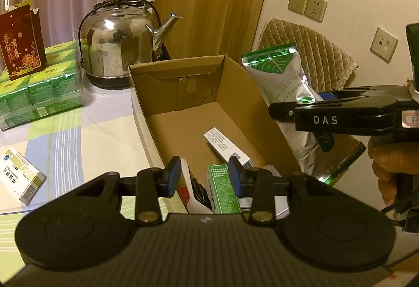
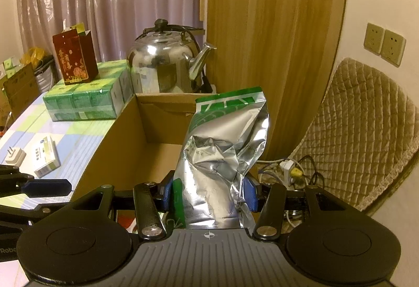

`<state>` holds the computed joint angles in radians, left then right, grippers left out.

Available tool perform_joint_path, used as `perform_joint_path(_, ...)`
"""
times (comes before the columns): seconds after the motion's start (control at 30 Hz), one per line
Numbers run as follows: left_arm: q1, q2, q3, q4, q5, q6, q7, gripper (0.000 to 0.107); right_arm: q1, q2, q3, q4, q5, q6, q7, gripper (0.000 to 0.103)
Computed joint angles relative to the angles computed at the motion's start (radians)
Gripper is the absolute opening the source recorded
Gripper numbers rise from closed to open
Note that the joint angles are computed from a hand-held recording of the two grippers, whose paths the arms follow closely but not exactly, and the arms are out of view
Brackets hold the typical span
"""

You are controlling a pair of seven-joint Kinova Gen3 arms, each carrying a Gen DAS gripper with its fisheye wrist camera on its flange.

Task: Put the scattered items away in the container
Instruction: 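Lower the foil packet into the cardboard box and open the right tool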

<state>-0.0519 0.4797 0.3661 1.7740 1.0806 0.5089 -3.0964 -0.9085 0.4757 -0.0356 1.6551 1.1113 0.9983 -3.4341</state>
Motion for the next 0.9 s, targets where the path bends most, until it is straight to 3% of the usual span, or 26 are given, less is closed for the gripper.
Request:
perform_joint_path(0.63,-0.018,0.012,0.0,-0.015,0.038,-0.003,-0.005,0.039,0.033,0.03,0.027,-0.043,-0.021,-0.04,0.092,0.049)
perform_joint_path(0.83,-0.019,0.02,-0.008,-0.021,0.04,0.002,-0.004,0.042,0.056,0.041,0.039,-0.044,-0.025,-0.095,0.124,0.049)
perform_joint_path(0.87,-0.021,0.02,-0.008,-0.02,0.042,0.002,-0.006,0.042,0.051,0.045,0.046,-0.043,-0.016,-0.096,0.123,0.05)
perform_joint_path(0.9,-0.023,0.02,-0.007,-0.018,0.045,0.001,-0.008,0.042,0.048,0.053,0.049,-0.049,-0.016,-0.087,0.133,0.06)
